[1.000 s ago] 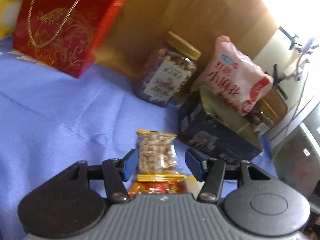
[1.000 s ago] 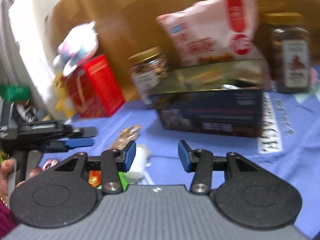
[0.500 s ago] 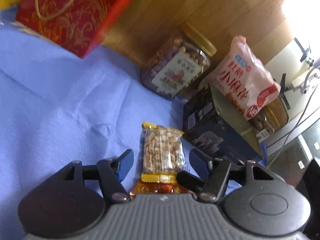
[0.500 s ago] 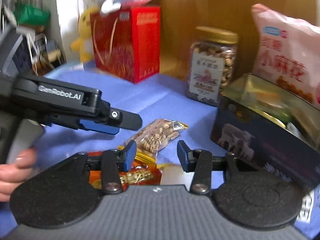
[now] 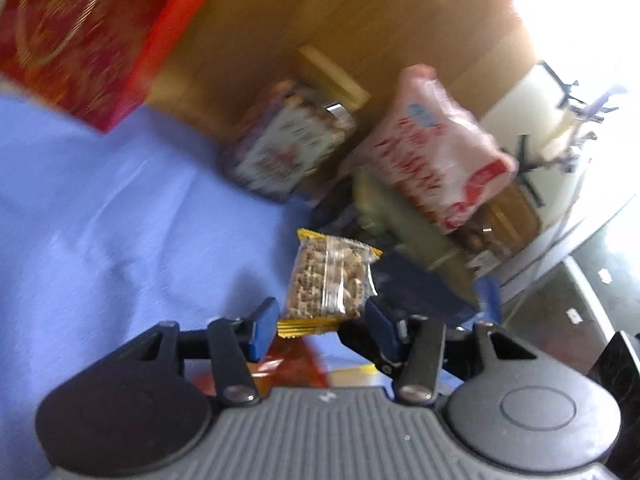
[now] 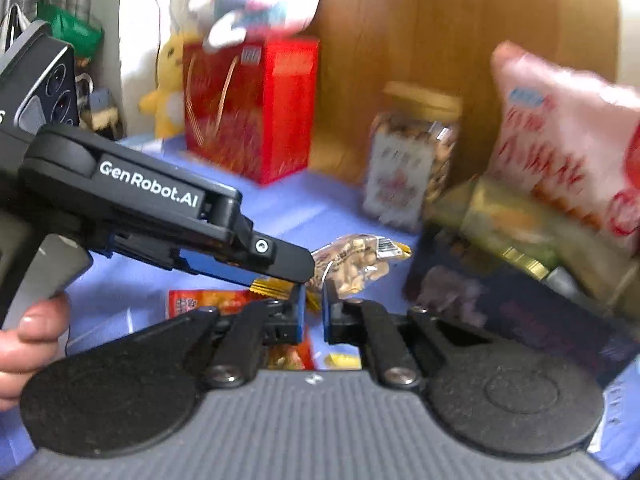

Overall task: Organize snacks
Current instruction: 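Lower the peanut bag into the black tin and release it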

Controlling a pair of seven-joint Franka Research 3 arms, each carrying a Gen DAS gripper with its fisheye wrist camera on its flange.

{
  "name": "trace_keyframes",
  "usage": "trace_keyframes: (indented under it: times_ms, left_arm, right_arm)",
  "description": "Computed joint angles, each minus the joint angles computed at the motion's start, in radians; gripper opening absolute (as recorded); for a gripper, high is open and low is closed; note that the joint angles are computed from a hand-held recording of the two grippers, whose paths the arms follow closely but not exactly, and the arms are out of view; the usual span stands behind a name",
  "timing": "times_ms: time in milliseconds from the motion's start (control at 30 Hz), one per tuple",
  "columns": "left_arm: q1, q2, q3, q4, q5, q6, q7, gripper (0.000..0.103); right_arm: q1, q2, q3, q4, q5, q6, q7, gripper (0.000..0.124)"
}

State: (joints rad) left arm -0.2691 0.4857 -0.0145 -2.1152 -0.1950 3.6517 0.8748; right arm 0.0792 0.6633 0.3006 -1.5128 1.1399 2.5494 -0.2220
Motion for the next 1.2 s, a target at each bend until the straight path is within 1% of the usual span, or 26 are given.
trace_keyframes:
  times_ms: [100, 200, 233, 267, 300, 400, 500, 600, 633, 667, 700, 733, 767, 800, 833, 867, 900, 933, 967, 1033, 1100, 1133, 1167, 1200]
  left_arm:
    - [-0.027, 0.007, 0.015, 0.052, 0.001, -0.011, 0.045, 0.048]
    - [-0.033, 0.036, 0.024, 0.151, 0.024, -0.078, 0.076, 0.048]
    - [-0.051, 0.049, 0.042, 0.189, 0.021, -0.104, 0.092, 0.048]
    - [-0.071, 0.071, 0.064, 0.236, 0.019, -0.133, 0.109, 0.048]
    - [-0.077, 0.092, 0.073, 0.278, 0.028, -0.157, 0.113, 0.048]
    - [-0.034, 0.17, 0.038, 0.418, 0.107, -0.231, 0.085, 0.048]
    - [0.006, 0.259, 0.0, 0.559, 0.18, -0.3, 0.06, 0.048]
    - [0.01, 0.341, -0.002, 0.693, 0.218, -0.381, 0.026, 0.049]
    - [0.013, 0.356, -0.006, 0.717, 0.231, -0.399, 0.015, 0.049]
    - [0.013, 0.355, -0.005, 0.712, 0.245, -0.391, 0.006, 0.05]
    - [0.022, 0.347, -0.016, 0.695, 0.262, -0.373, 0.0, 0.05]
    - [0.043, 0.331, -0.041, 0.663, 0.284, -0.346, -0.003, 0.05]
    - [0.055, 0.305, -0.052, 0.616, 0.301, -0.31, -0.013, 0.051]
    - [0.058, 0.28, -0.052, 0.572, 0.311, -0.279, -0.024, 0.052]
    - [0.054, 0.245, -0.042, 0.505, 0.315, -0.232, -0.035, 0.053]
    - [0.038, 0.215, -0.019, 0.452, 0.305, -0.198, -0.044, 0.054]
    - [0.014, 0.187, 0.008, 0.396, 0.283, -0.162, -0.05, 0.056]
    - [0.002, 0.16, 0.021, 0.338, 0.264, -0.127, -0.053, 0.056]
    - [-0.001, 0.136, 0.021, 0.286, 0.247, -0.101, -0.056, 0.056]
    - [-0.005, 0.104, 0.015, 0.21, 0.212, -0.084, -0.06, 0.056]
    - [-0.008, 0.088, 0.008, 0.161, 0.183, -0.083, -0.065, 0.056]
    - [-0.004, 0.082, -0.001, 0.137, 0.174, -0.079, -0.073, 0.056]
    - [0.008, 0.078, -0.014, 0.118, 0.175, -0.07, -0.083, 0.056]
    - [0.019, 0.075, -0.028, 0.101, 0.176, -0.06, -0.096, 0.057]
  right_arm:
    - [-0.039, 0.001, 0.032, 0.013, 0.098, 0.023, -0.088, 0.011]
    - [-0.044, 0.03, 0.029, 0.068, 0.148, 0.037, -0.107, 0.011]
    - [-0.044, 0.044, 0.027, 0.092, 0.158, 0.046, -0.108, 0.011]
    - [-0.042, 0.059, 0.024, 0.117, 0.16, 0.051, -0.098, 0.011]
    - [-0.037, 0.082, 0.016, 0.154, 0.152, 0.057, -0.07, 0.011]
    - [-0.034, 0.133, 0.011, 0.222, 0.129, 0.091, -0.013, 0.011]
    - [-0.022, 0.208, 0.001, 0.321, 0.064, 0.123, 0.083, 0.011]
    - [-0.012, 0.276, -0.003, 0.405, -0.008, 0.149, 0.17, 0.014]
    - [-0.005, 0.297, -0.003, 0.428, -0.026, 0.176, 0.189, 0.018]
    - [-0.01, 0.303, 0.009, 0.427, -0.027, 0.212, 0.188, 0.021]
    - [-0.02, 0.305, 0.024, 0.424, -0.03, 0.232, 0.187, 0.021]
    - [-0.036, 0.306, 0.039, 0.421, -0.034, 0.23, 0.198, 0.021]
    - [-0.056, 0.299, 0.059, 0.409, -0.032, 0.228, 0.206, 0.021]
    - [-0.081, 0.285, 0.085, 0.384, -0.018, 0.229, 0.201, 0.021]
    - [-0.104, 0.269, 0.106, 0.358, -0.002, 0.224, 0.192, 0.021]
    - [-0.131, 0.245, 0.125, 0.318, 0.019, 0.208, 0.179, 0.021]
    - [-0.148, 0.224, 0.133, 0.286, 0.033, 0.181, 0.175, 0.022]
    - [-0.159, 0.203, 0.126, 0.255, 0.034, 0.14, 0.189, 0.024]
    - [-0.164, 0.182, 0.113, 0.225, 0.03, 0.1, 0.208, 0.026]
    - [-0.163, 0.141, 0.076, 0.168, 0.003, 0.002, 0.265, 0.032]
    - [-0.15, 0.118, 0.036, 0.143, -0.044, -0.105, 0.331, 0.034]
    - [-0.144, 0.103, 0.021, 0.125, -0.064, -0.152, 0.353, 0.037]
    - [-0.134, 0.094, 0.006, 0.116, -0.082, -0.184, 0.365, 0.04]
    - [-0.125, 0.081, -0.002, 0.098, -0.088, -0.191, 0.358, 0.044]
